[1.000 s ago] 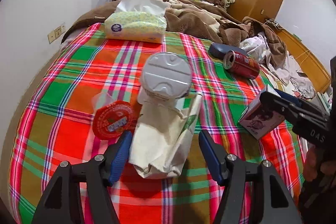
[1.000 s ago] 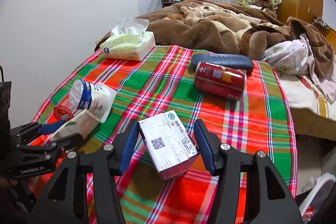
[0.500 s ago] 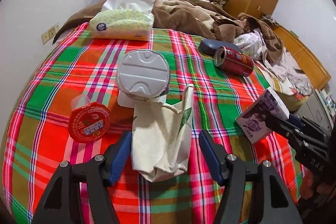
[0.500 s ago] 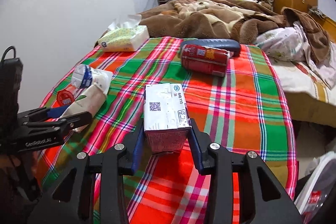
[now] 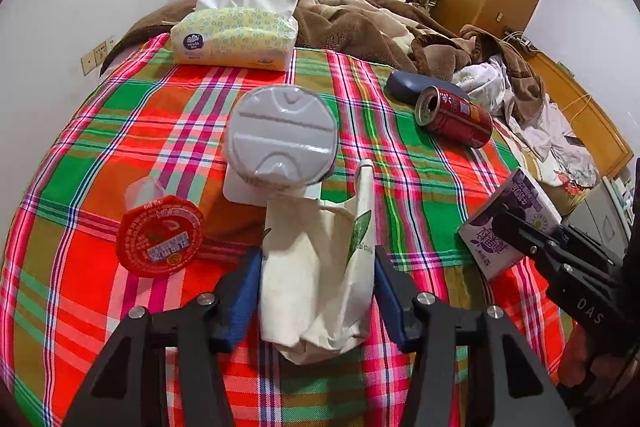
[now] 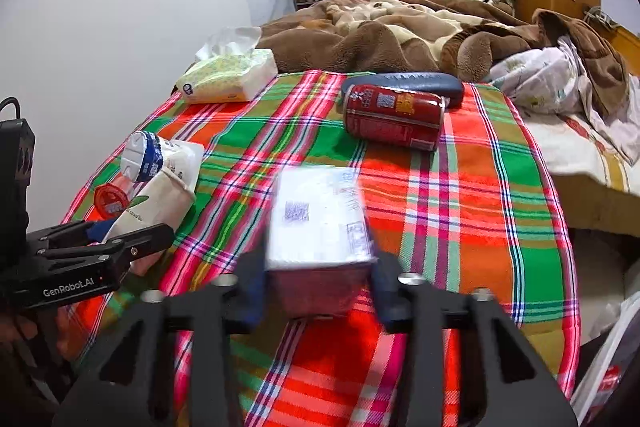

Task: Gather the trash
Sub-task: 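Lift and carry the paper bag and carton over the wastebasket with both tools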

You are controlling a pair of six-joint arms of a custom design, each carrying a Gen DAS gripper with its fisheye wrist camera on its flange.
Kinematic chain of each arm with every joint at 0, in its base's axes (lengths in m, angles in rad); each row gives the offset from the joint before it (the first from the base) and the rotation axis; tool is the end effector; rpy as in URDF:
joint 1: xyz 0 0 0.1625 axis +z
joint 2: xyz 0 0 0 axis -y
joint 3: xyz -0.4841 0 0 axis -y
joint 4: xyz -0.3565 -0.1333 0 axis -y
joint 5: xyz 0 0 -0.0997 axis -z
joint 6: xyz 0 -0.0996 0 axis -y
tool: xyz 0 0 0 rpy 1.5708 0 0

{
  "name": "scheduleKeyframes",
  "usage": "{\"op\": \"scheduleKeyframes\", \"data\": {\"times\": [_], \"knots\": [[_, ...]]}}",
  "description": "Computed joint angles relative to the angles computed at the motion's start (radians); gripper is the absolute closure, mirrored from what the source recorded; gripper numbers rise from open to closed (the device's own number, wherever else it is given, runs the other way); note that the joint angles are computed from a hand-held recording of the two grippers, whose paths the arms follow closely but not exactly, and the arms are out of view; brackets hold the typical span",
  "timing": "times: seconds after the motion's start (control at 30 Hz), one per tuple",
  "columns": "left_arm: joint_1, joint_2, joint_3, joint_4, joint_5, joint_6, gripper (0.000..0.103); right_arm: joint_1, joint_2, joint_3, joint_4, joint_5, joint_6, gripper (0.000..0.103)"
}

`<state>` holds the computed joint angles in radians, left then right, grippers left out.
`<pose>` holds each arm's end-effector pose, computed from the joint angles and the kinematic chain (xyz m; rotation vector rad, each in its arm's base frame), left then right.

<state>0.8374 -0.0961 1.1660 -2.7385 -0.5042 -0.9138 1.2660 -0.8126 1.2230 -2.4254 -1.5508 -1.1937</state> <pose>-0.3429 -0.7100 -0.1419 -0.2695 2.2520 -1.0573 -0.1088 -0.7967 0.3247 1.2154 -2.5374 0.4844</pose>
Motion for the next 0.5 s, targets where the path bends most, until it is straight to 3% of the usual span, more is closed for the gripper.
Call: {"op": "scheduleKeyframes", "data": {"times": [0.1,0.5], "knots": [[-0.009,0.003,0.001,0.008,0.011,-0.008,0.056,-0.006,-0.011,0.011,-0.008,0.016,0.01,0.065],[-0.072,0.031,-0.022,0.082,0.029,-0.078,0.056,-0.038,-0.065,0.036,0.018,0.073,0.02,0.065]]}}
